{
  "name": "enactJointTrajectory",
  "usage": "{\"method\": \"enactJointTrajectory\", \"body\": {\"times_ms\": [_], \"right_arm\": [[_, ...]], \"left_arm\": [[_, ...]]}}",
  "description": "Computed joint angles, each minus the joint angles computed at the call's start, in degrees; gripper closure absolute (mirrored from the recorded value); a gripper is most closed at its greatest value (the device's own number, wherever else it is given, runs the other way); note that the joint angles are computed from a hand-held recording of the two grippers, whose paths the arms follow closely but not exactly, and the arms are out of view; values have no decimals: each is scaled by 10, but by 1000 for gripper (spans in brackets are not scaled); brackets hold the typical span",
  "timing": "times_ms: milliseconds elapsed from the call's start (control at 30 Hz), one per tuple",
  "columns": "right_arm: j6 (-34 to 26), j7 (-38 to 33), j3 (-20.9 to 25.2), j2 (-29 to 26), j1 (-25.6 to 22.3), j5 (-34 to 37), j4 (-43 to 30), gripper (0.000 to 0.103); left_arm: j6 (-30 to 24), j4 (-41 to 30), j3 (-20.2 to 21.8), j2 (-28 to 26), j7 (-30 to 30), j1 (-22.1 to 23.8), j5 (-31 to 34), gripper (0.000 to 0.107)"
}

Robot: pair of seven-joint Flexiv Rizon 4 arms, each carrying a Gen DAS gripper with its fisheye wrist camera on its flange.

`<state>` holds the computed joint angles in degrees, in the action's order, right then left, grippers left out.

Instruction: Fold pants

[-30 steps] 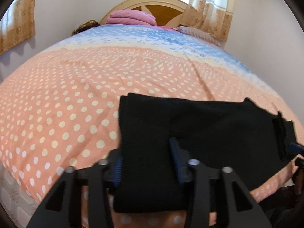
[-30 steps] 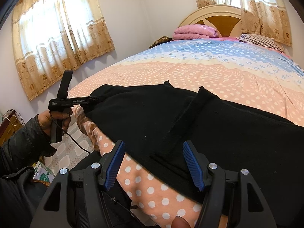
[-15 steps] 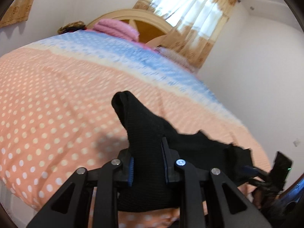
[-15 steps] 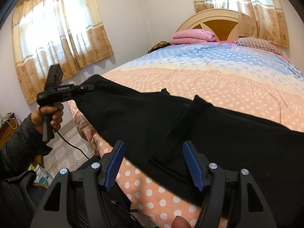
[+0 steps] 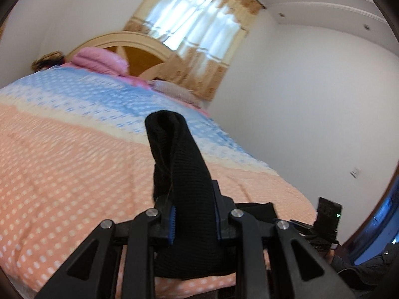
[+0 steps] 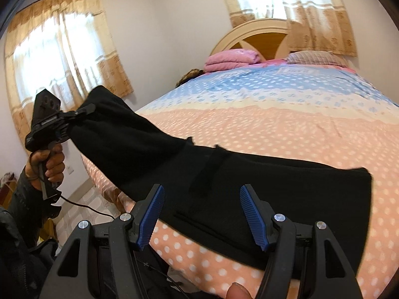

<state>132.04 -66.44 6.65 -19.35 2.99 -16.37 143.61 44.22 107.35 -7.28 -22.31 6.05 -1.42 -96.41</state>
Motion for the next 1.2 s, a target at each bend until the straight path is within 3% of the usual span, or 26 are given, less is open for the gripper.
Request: {"method": "enactJointTrajectory", "body": {"times_ms": [267, 567, 867, 1100, 1200], "right_arm": [[29, 8, -13, 20, -23, 37, 34, 38], [64, 44, -30, 7, -54, 73, 43, 38], [89, 95, -38, -11, -88, 75, 42, 38], [90, 107, -40, -20, -95, 65, 40, 38], [97, 119, -39, -28, -105, 56, 40, 38]], "left_arm": [[-45, -12, -17, 9, -25, -24, 67, 84], [-46, -39, -40, 1, -72, -64, 154, 84], [41, -61, -67, -40, -117, -122, 252, 84], [98, -74, -92, -89, -166, -135, 346, 83], [128, -50, -112, -83, -146, -133, 345, 78]]}}
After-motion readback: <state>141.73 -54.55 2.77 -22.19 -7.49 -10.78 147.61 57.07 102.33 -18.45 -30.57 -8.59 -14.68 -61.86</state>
